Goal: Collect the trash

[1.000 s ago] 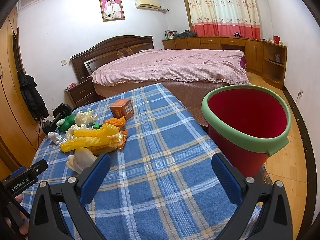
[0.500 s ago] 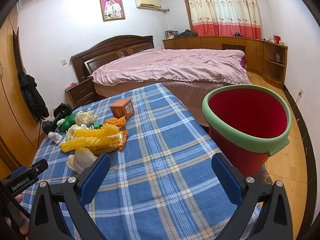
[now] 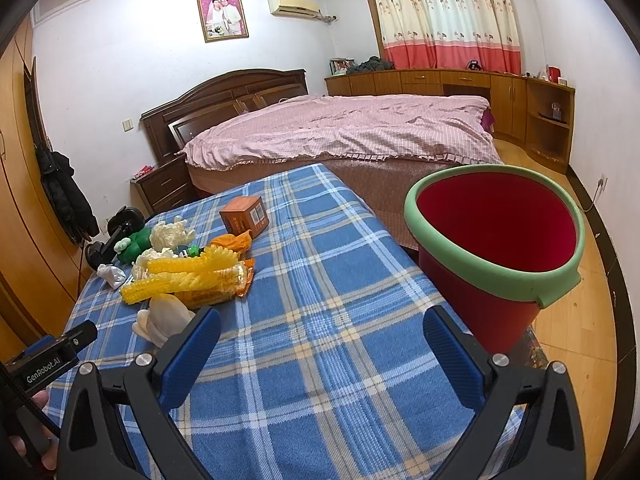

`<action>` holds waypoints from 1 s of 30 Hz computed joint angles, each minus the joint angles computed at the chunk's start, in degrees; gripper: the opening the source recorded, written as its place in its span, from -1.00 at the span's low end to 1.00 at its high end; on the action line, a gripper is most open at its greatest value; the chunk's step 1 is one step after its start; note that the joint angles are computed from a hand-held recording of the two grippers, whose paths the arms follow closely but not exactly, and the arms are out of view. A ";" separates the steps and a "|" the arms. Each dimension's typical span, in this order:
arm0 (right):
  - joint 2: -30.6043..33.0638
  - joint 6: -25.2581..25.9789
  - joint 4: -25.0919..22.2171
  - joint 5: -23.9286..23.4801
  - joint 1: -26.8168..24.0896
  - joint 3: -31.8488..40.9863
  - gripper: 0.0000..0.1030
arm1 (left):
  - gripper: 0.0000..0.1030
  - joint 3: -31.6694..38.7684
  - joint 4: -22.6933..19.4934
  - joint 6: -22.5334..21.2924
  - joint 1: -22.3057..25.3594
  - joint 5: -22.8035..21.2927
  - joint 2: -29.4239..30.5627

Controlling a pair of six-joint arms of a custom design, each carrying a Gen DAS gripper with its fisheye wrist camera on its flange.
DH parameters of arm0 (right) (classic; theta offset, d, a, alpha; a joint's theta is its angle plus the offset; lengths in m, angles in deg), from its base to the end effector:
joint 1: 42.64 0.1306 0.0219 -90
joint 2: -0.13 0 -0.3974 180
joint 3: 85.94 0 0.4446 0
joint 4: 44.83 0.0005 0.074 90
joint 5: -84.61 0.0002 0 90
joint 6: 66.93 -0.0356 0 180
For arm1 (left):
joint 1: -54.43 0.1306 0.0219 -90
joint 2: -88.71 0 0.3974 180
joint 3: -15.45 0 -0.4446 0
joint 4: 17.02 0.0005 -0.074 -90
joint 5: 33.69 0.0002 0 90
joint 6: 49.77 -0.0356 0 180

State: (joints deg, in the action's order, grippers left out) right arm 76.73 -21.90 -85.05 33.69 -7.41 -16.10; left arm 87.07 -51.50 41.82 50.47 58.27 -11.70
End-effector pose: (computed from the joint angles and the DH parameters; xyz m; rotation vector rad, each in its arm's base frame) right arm 0.3731 0.2354 0.3904 0.4830 2.1202 -0.0379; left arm 0.4699 -0.0342 0.3857 0.0653 2.3119 -0.0888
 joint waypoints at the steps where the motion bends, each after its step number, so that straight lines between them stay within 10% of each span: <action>1: 0.00 -0.09 -0.07 0.00 0.03 0.01 1.00 | 0.82 -0.05 0.06 0.01 -0.01 -0.04 0.06; 11: 0.47 1.61 0.86 -0.88 0.06 0.47 1.00 | 0.82 0.87 -0.60 0.49 0.47 -0.32 0.88; 30: 11.99 7.77 -4.53 -16.95 -6.65 16.60 1.00 | 0.82 18.41 -9.21 2.37 5.59 -0.08 14.61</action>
State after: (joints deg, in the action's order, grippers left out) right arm 88.72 -14.14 -89.57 16.73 -14.07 0.50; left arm 105.48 -60.71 44.18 56.06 58.19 2.90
